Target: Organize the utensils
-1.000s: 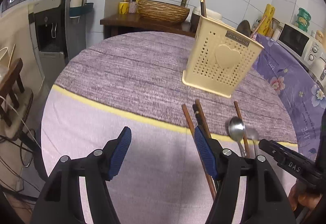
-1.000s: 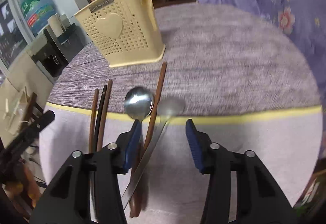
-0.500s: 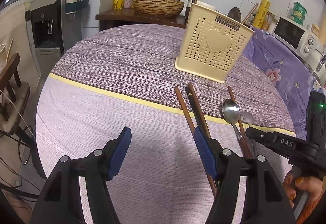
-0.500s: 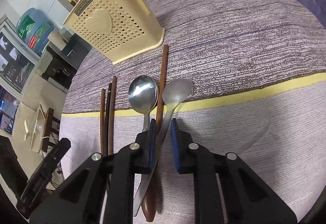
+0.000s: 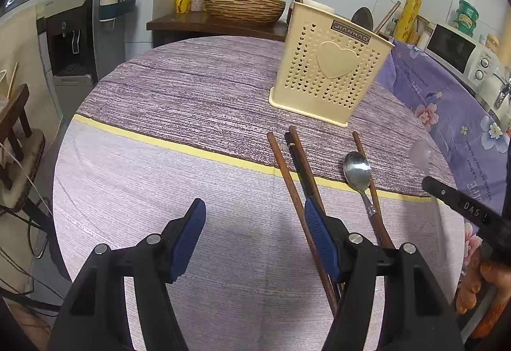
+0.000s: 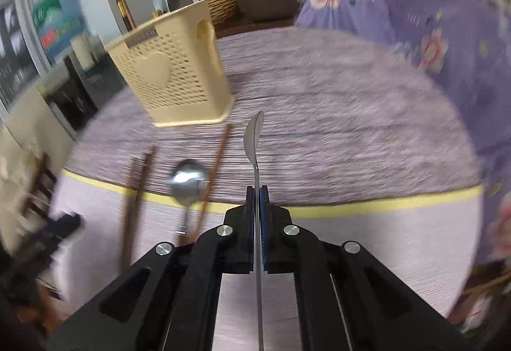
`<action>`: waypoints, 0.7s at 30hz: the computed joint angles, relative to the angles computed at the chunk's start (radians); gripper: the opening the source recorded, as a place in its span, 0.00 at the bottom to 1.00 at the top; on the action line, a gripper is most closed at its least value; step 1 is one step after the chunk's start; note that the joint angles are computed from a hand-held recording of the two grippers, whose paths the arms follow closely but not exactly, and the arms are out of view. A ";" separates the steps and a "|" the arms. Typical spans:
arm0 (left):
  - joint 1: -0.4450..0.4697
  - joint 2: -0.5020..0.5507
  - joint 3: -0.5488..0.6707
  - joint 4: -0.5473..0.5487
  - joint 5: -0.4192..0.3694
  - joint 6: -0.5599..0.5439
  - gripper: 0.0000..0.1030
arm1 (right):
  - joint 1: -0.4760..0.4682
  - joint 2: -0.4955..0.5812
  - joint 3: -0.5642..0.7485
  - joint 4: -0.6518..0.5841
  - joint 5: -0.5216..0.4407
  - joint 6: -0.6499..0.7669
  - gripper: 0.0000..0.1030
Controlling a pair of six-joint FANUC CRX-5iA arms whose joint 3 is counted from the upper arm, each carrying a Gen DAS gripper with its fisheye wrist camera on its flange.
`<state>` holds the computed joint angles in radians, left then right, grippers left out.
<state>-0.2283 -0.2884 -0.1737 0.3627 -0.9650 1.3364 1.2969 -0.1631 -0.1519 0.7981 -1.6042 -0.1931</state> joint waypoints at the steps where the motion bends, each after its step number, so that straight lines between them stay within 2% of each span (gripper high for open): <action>1: -0.001 0.001 0.002 -0.003 -0.002 0.000 0.61 | 0.002 0.026 0.017 -0.001 -0.056 0.039 0.04; 3: -0.001 0.004 0.005 -0.008 -0.008 0.003 0.61 | 0.006 0.061 0.026 -0.005 -0.129 0.105 0.04; 5: -0.004 0.008 0.008 -0.010 -0.011 0.008 0.61 | 0.010 0.071 0.021 -0.022 -0.156 0.124 0.04; 10: -0.017 0.016 0.016 -0.020 -0.019 0.013 0.61 | 0.016 0.037 -0.014 -0.059 -0.077 0.124 0.07; 11: -0.018 0.015 0.016 -0.021 -0.019 0.012 0.61 | 0.018 0.033 -0.016 -0.063 -0.056 0.128 0.12; 13: -0.020 0.015 0.017 -0.024 -0.020 0.014 0.61 | 0.020 0.008 -0.037 -0.059 -0.012 0.097 0.32; 14: -0.020 0.014 0.017 -0.024 -0.021 0.014 0.61 | 0.025 0.002 -0.043 -0.054 -0.005 0.071 0.49; 15: -0.020 0.013 0.017 -0.025 -0.021 0.015 0.61 | 0.032 -0.016 -0.060 -0.042 0.003 0.041 0.54; 18: -0.017 0.012 0.016 -0.028 -0.022 0.016 0.61 | 0.035 -0.044 -0.075 -0.037 0.011 0.010 0.54; 21: -0.019 0.018 0.017 -0.029 -0.025 0.023 0.61 | 0.019 -0.051 -0.073 -0.054 0.030 0.049 0.54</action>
